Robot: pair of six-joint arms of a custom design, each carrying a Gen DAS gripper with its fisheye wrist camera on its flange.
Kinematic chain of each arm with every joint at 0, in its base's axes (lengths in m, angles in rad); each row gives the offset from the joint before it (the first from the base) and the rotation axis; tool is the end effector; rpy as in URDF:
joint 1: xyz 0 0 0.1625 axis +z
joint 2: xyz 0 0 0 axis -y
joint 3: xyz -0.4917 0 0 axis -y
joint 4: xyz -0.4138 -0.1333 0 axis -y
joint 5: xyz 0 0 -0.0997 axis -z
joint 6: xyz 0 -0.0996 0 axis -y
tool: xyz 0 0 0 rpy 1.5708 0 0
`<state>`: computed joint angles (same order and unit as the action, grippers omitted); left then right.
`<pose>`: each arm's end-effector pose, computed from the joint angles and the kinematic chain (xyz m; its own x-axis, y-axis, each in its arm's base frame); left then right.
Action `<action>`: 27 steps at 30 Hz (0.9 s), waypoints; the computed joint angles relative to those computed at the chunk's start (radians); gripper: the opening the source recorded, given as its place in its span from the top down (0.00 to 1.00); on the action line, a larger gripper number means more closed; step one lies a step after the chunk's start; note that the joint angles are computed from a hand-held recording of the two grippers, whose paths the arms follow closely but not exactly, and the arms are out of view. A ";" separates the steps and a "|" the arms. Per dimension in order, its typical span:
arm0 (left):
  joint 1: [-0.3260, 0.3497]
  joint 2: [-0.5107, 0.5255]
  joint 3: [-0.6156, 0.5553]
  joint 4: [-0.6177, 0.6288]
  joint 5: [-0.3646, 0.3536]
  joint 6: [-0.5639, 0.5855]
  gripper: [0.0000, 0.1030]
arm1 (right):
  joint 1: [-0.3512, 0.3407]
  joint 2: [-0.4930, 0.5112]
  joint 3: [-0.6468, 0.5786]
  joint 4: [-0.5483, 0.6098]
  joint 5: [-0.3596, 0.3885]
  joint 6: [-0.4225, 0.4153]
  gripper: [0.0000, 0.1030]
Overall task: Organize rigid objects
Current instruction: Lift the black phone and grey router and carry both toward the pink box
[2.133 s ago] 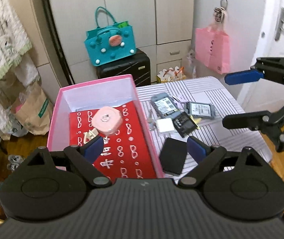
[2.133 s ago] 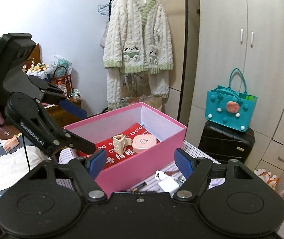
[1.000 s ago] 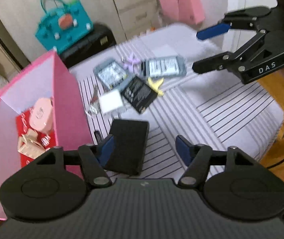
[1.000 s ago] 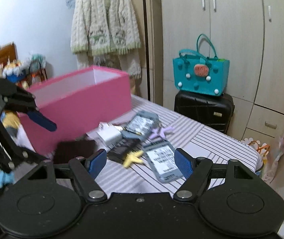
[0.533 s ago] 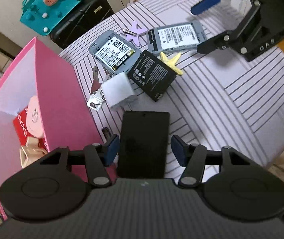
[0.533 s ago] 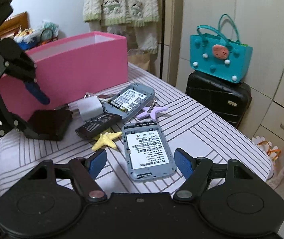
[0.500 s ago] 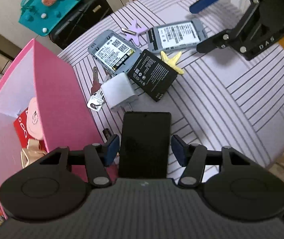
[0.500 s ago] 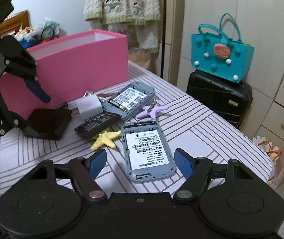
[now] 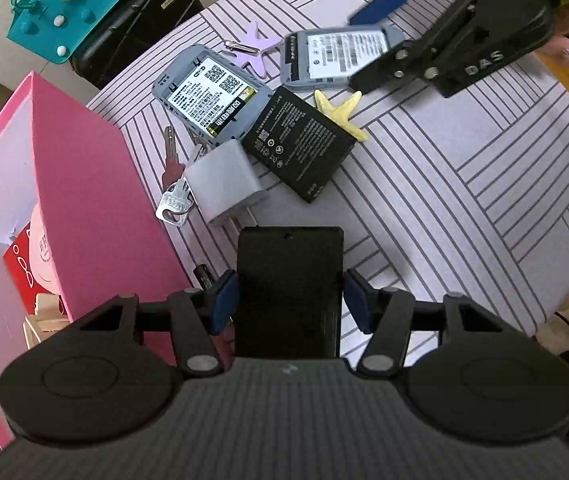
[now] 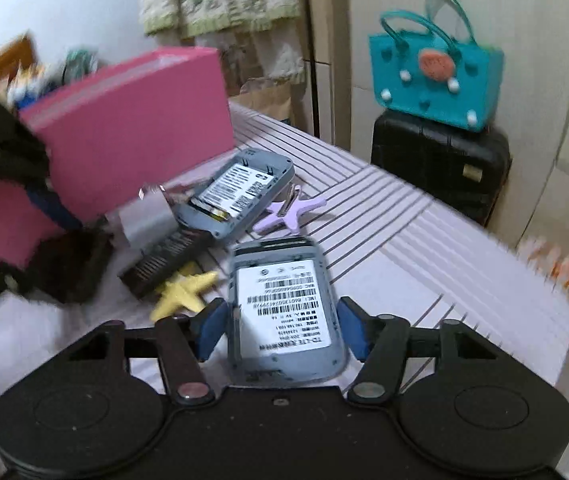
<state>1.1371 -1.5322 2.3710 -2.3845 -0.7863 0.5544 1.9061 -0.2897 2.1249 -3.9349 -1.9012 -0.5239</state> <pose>0.0195 -0.4426 0.2731 -0.3185 0.7441 -0.5873 0.6913 0.6062 0.3931 0.2588 -0.4358 -0.1275 -0.6779 -0.5435 0.4950 -0.7198 0.6276 -0.2968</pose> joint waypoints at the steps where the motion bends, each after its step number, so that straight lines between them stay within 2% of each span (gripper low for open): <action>1: 0.000 -0.005 0.000 0.000 -0.006 0.000 0.48 | 0.007 0.001 0.004 -0.001 -0.013 0.037 0.37; 5: -0.008 -0.028 -0.010 0.048 -0.043 -0.038 0.72 | 0.062 0.038 0.007 -0.064 -0.130 0.114 0.37; 8: -0.009 -0.033 -0.002 0.039 -0.052 -0.063 0.73 | 0.084 0.056 0.022 -0.108 -0.172 0.180 0.37; 10: -0.008 -0.036 0.005 0.012 -0.055 -0.076 0.73 | 0.098 0.066 0.034 -0.134 -0.196 0.195 0.37; 15: -0.030 -0.018 0.032 -0.049 -0.003 -0.060 0.66 | 0.129 0.099 0.053 -0.207 -0.233 0.214 0.37; 18: -0.043 0.003 0.033 -0.062 0.034 -0.047 0.56 | 0.132 0.108 0.068 -0.235 -0.224 0.232 0.37; 20: -0.045 0.014 0.028 -0.075 0.047 -0.036 0.44 | 0.135 0.113 0.074 -0.249 -0.222 0.236 0.37; 22: -0.045 0.023 0.022 -0.083 0.058 -0.021 0.37 | 0.140 0.117 0.078 -0.253 -0.224 0.241 0.37; 27: -0.020 0.054 -0.020 -0.026 0.041 -0.033 0.37 | 0.149 0.119 0.079 -0.249 -0.237 0.243 0.37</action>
